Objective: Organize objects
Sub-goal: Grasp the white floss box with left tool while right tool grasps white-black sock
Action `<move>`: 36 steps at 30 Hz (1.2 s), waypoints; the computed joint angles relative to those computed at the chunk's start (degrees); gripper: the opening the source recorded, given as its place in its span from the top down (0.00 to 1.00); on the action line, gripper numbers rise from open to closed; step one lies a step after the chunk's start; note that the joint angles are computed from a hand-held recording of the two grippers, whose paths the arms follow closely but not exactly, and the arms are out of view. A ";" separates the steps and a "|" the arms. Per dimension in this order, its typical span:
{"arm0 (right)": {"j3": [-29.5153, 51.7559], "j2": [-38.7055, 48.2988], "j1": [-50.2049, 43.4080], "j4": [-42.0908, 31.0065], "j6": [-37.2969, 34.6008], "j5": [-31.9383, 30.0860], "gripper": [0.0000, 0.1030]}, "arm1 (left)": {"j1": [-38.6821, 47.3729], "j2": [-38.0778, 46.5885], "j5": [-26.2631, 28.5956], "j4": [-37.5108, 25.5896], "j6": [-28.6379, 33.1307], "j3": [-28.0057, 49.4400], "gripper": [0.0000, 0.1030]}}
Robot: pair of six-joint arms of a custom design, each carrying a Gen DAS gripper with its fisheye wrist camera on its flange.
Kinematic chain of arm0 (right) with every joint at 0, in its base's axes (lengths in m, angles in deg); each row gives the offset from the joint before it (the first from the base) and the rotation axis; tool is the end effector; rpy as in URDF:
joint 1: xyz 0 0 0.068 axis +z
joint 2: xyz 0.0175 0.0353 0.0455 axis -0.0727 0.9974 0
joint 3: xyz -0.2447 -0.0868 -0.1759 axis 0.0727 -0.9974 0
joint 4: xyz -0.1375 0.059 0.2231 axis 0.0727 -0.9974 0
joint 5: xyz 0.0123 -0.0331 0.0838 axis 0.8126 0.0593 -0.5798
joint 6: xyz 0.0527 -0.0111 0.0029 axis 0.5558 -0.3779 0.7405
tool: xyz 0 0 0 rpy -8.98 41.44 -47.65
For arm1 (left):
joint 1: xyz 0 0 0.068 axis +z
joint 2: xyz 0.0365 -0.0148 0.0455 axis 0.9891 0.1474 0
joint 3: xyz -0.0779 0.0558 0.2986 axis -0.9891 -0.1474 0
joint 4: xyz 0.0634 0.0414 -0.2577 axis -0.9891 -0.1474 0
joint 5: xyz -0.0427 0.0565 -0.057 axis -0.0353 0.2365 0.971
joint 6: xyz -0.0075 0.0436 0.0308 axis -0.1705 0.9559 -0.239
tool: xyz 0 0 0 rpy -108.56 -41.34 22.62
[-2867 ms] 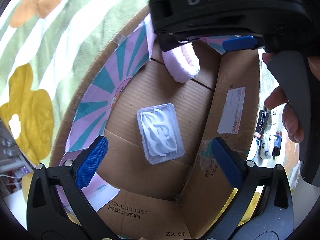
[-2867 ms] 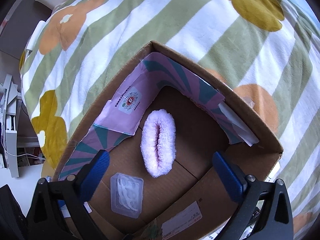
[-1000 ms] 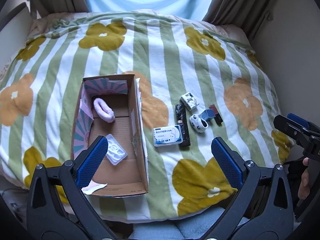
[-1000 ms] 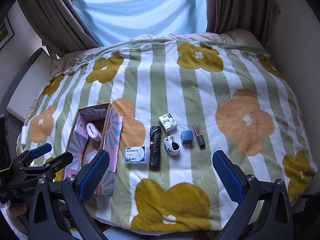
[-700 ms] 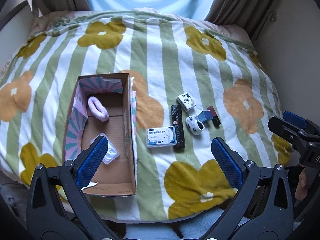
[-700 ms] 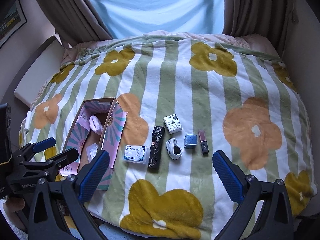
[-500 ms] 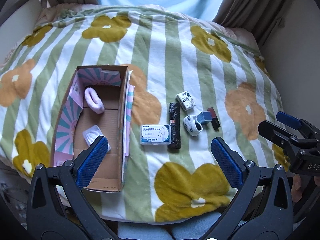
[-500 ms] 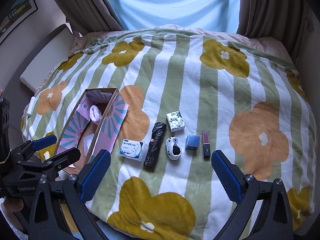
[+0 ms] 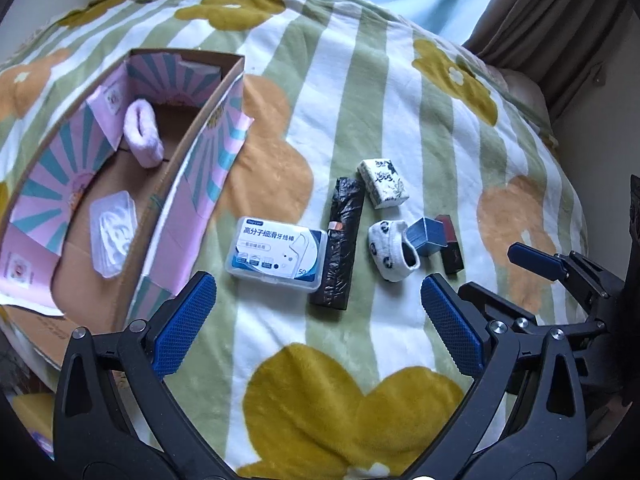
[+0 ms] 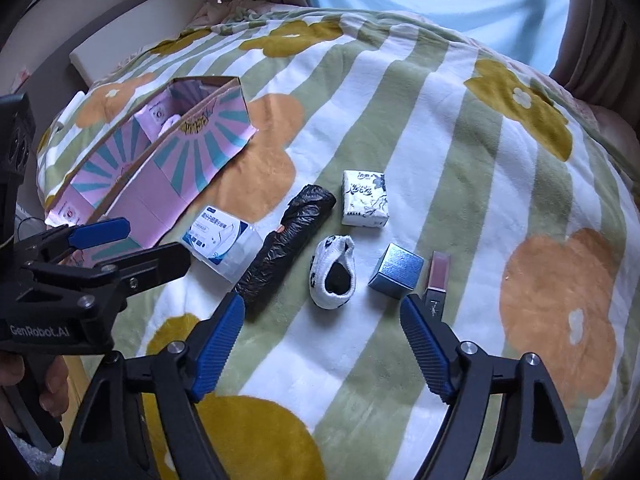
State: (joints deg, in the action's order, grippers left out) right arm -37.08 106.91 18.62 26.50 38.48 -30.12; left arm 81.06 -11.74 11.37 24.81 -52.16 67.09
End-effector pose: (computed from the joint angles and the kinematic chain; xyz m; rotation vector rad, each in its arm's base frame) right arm 0.1951 0.0857 0.2044 -0.6047 2.6147 0.2426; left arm 0.1908 -0.0095 0.2149 -0.0410 2.6561 -0.3345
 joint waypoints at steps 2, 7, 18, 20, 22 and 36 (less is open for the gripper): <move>-2.02 2.46 -0.40 3.97 -1.97 -0.52 0.28 | -1.12 2.84 -0.74 5.91 -1.81 -2.88 0.02; -4.96 8.95 -1.63 12.30 -4.66 -2.15 0.33 | -3.00 12.18 -2.97 18.76 -4.94 -6.82 0.01; -3.91 19.55 -4.18 21.22 -4.41 -5.79 0.34 | -3.40 26.02 -7.71 31.41 -6.90 -6.61 0.01; -3.21 21.00 -4.44 21.86 -3.84 -6.12 0.35 | -4.27 27.23 -8.98 32.16 -6.21 -6.32 0.01; -2.65 22.22 -4.55 22.37 -3.28 -6.36 0.37 | -4.82 27.79 -9.77 32.69 -5.64 -6.21 0.01; -2.04 24.71 -5.48 23.71 -1.78 -7.31 0.40 | -5.08 33.14 -8.63 31.89 -0.83 -2.03 0.01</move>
